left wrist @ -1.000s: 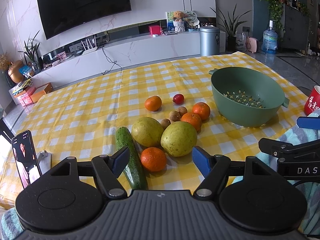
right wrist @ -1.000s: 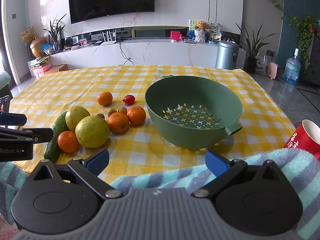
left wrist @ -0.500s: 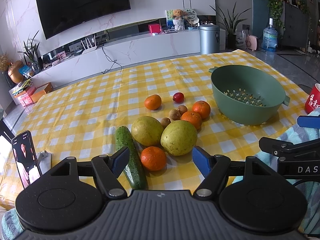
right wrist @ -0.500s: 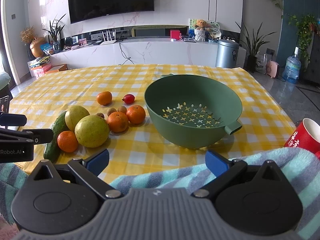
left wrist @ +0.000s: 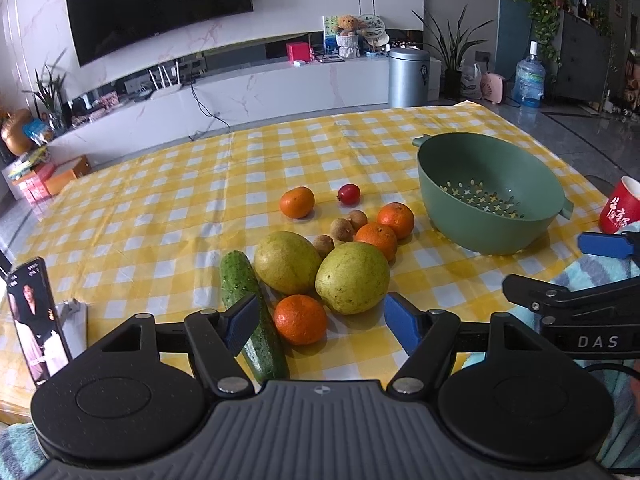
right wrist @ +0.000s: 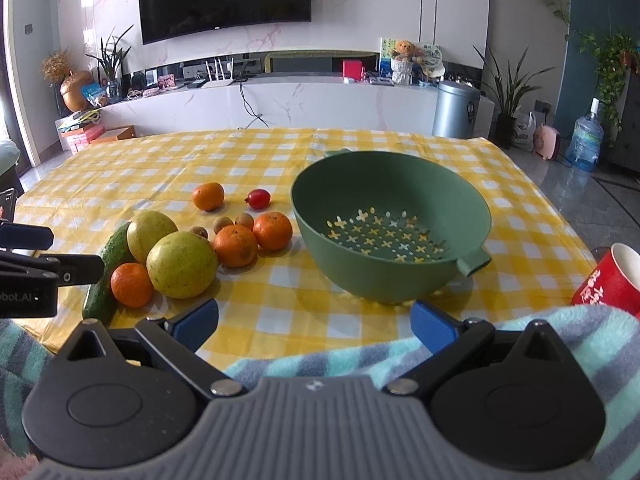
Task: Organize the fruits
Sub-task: 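Move the left gripper toward a yellow pear while the right gripper approaches another pear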
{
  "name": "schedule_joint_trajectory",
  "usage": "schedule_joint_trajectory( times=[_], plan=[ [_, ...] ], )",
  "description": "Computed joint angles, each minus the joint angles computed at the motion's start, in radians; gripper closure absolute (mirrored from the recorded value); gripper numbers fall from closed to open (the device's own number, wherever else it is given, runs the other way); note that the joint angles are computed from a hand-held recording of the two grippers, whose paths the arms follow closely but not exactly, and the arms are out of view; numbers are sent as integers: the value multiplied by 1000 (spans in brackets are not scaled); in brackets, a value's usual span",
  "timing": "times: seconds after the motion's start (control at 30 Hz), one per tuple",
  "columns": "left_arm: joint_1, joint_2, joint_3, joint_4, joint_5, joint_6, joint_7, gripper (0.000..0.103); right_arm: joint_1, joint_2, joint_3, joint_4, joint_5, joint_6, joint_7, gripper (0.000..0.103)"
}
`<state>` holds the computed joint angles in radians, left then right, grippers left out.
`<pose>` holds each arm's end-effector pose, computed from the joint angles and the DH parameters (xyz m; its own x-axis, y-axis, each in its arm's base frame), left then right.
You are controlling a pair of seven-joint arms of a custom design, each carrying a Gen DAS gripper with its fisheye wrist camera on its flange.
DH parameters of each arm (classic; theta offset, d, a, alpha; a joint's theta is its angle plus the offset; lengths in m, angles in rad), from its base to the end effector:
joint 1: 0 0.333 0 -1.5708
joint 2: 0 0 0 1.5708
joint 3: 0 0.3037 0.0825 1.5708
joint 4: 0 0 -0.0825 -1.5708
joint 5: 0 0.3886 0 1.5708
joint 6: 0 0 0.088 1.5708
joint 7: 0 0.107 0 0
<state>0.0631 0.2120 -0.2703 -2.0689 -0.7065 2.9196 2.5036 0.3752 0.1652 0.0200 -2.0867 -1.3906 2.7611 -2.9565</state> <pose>0.6135 -0.0813 0.3793 -0.4574 -0.8892 0.0086 -0.6686 0.3375 -0.6626 0.5310 0.2660 0.3613 -0.1293 -0.9908 -0.0408 -0.6286 0.1137 -0.7694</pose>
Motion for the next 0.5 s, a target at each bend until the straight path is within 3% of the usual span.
schedule_joint_trajectory(
  times=[0.1, 0.17, 0.23, 0.4, 0.5],
  plan=[
    [-16, 18, 31, 18, 85, -15, -72, 23, 0, 20, -6, 25, -44, 25, 21, 5],
    [18, 34, -4, 38, 26, -24, -31, 23, -7, 43, -8, 51, -37, 56, -3, 6],
    [25, 48, -2, 62, 20, -49, -45, 23, -8, 65, -14, 74, -18, 84, -31, 12],
    [6, 80, 31, 104, 128, -70, -133, 29, 4, 125, -39, 137, 66, 147, -103, 18],
    [-37, 100, 86, 128, 280, -85, -246, 32, 25, 163, -62, 182, 120, 164, -152, 21]
  ],
)
